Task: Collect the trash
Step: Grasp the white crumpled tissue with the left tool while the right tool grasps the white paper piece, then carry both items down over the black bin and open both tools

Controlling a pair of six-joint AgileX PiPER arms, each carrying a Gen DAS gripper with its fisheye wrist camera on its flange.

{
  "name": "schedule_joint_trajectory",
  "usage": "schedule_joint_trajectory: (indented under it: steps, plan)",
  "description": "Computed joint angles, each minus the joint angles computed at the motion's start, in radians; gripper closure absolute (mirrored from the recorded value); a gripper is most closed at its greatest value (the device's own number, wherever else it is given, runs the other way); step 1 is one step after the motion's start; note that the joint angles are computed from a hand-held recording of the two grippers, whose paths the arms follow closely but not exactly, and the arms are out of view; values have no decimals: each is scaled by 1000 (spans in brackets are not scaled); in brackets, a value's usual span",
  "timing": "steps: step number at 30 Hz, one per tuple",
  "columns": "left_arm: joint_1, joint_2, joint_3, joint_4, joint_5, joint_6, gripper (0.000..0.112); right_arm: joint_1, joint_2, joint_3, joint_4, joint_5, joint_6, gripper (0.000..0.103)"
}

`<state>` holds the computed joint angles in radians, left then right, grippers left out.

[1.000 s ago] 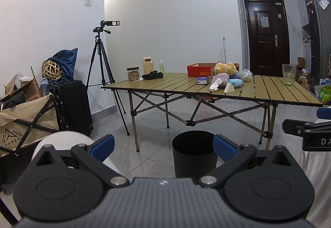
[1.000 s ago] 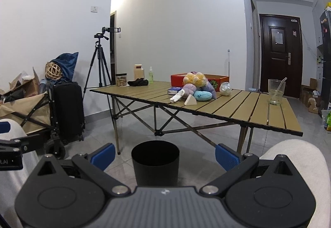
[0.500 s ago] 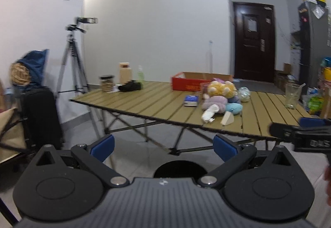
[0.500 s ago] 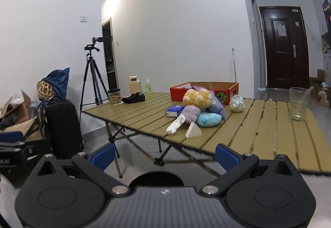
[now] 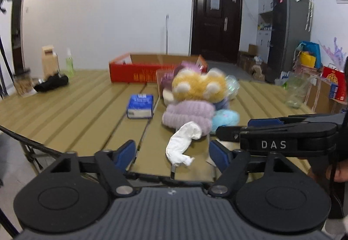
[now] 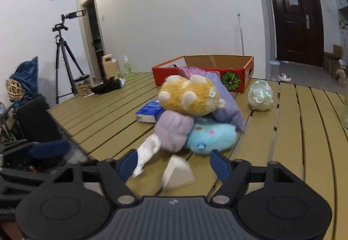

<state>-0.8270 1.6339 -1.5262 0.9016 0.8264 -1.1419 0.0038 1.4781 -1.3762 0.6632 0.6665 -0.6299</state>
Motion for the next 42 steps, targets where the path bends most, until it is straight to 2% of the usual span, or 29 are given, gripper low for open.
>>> schedule_joint_trajectory:
  steps: [1,4,6,7,8,10,12,15,17,20,22,28,30,32,37,39,42]
  plan:
    - [26,31,-21,-35,-9,15,39,0,30,-12,0,-5,11,48]
    - [98,89,-45,-129,-88,58,46,-46,84,5,133,18,-107,53]
    - [128,122,-66,-191,-113,90,59,-94,106,14,262,70,-209,53]
    - [131,129,-70,-185,-119,101,62,-109,115,4,284,99,-216,58]
    - [128,139,-80,-178,-117,110,68,-119,121,-2,303,123,-235,61]
    - [140,152,-97,-230,-142,160,75,-125,122,0,310,151,-269,65]
    - [132,163,-100,-206,-142,149,88,-121,128,1,305,178,-294,71]
    - [109,169,-97,-134,-114,89,97,-88,90,54,289,107,-355,73]
    - [108,146,-74,-134,-125,63,99,-87,76,67,290,96,-351,76]
    - [83,107,-57,-100,-88,39,100,-84,54,80,293,76,-346,78]
    - [58,33,18,-41,-84,-16,100,-91,34,88,322,90,-370,78]
    - [-48,-209,250,79,63,-176,100,-34,-23,111,363,193,-411,77]
    - [-72,-263,321,79,118,-214,100,23,-38,127,328,193,-401,76]
    - [-65,-292,375,38,134,-234,100,84,-44,139,265,177,-375,76]
    - [44,-292,489,-96,51,-192,99,227,-33,169,63,123,-256,74]
    - [129,-240,486,-187,4,-131,99,285,-2,168,-42,83,-199,73]
    - [257,-145,451,-374,-73,21,99,342,57,163,-175,66,-102,73]
